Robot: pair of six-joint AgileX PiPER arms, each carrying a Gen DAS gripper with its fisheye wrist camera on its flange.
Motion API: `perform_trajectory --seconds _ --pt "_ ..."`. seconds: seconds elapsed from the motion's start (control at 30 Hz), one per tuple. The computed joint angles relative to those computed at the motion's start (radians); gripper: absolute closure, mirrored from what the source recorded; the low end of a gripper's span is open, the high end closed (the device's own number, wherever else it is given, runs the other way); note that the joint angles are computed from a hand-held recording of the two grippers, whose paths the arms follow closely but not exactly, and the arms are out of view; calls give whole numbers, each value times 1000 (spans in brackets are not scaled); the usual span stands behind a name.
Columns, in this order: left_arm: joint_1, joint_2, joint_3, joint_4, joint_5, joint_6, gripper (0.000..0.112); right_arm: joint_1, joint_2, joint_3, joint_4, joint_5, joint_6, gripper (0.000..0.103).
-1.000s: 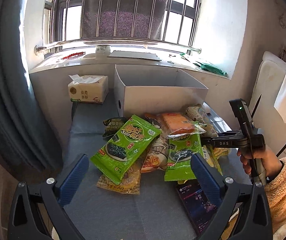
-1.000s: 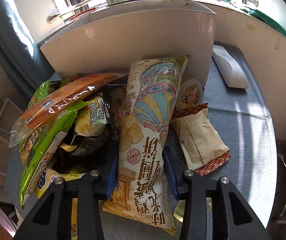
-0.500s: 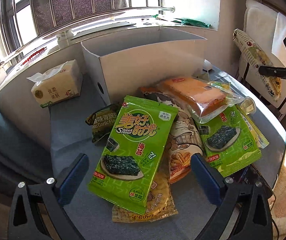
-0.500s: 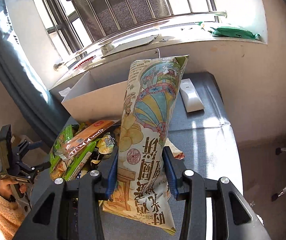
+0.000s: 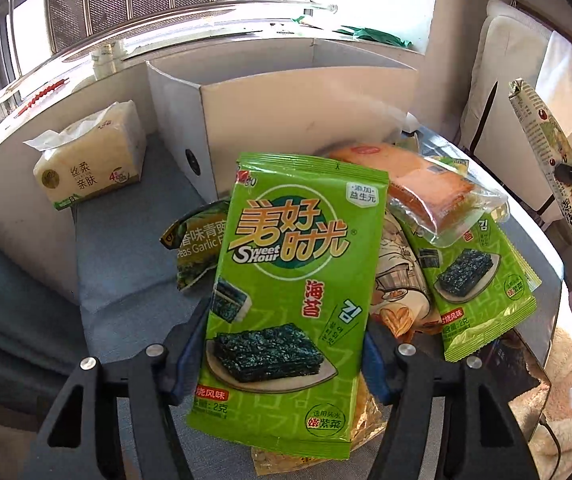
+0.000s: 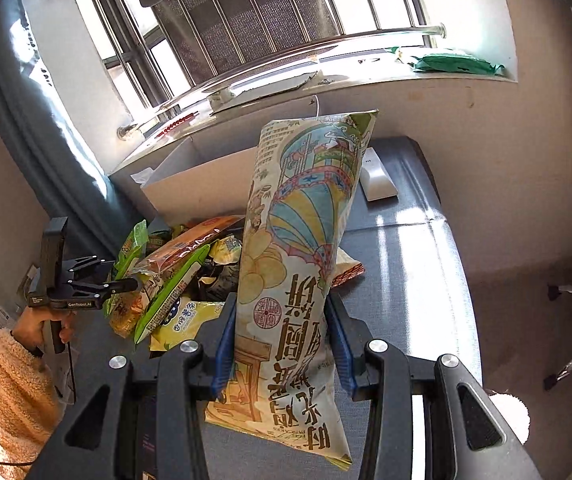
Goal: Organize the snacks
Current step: 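Carry chip bag into box with right gripper while left grasps seaweed pack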
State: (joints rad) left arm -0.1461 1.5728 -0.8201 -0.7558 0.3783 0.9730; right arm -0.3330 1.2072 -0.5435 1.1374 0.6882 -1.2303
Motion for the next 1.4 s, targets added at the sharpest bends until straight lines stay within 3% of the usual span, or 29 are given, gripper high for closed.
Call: perform_trajectory --seconds 0.2,0.3,0.43,0.57,0.73,0.83,0.9,1.03,1.07,1.13,1.17,1.23,1.3,1.4 --pt "46 -167 -46 -92 62 -216 43 113 72 -149 -11 10 91 58" --pt "14 -129 -194 -59 78 -373 43 212 168 -329 -79 -18 197 58" --pt "-30 73 -524 155 131 -694 43 307 413 -712 -299 16 479 58" --pt "-35 358 -924 286 313 -907 43 384 672 -1112 -584 83 750 58" --pt "-57 697 -1416 459 568 -1110 43 422 1004 -1612 -817 307 972 58" --pt "-73 810 -1575 527 653 -1152 42 434 1133 -1811 -880 414 1016 58" --pt "-83 816 -1555 540 642 -1153 40 444 1176 -1864 -911 436 1025 58" --pt "-103 844 -1586 599 663 -1185 33 477 1166 -1804 -994 380 1026 54" --pt "-107 847 -1589 603 667 -1176 29 484 1146 -1763 -1015 347 1038 50" --pt "-121 865 -1636 615 707 -1174 20 486 1116 -1704 -1028 298 1058 12" --pt "-131 844 -1604 638 690 -1182 14 481 1100 -1678 -1010 283 1048 7" --pt "-151 831 -1600 695 685 -1196 9 480 1065 -1631 -996 251 1048 0" --pt "-161 785 -1534 719 645 -1185 9 479 996 -1537 -993 197 1039 0" --pt "-165 663 -1352 736 533 -1176 9 472 881 -1391 -945 102 992 0"
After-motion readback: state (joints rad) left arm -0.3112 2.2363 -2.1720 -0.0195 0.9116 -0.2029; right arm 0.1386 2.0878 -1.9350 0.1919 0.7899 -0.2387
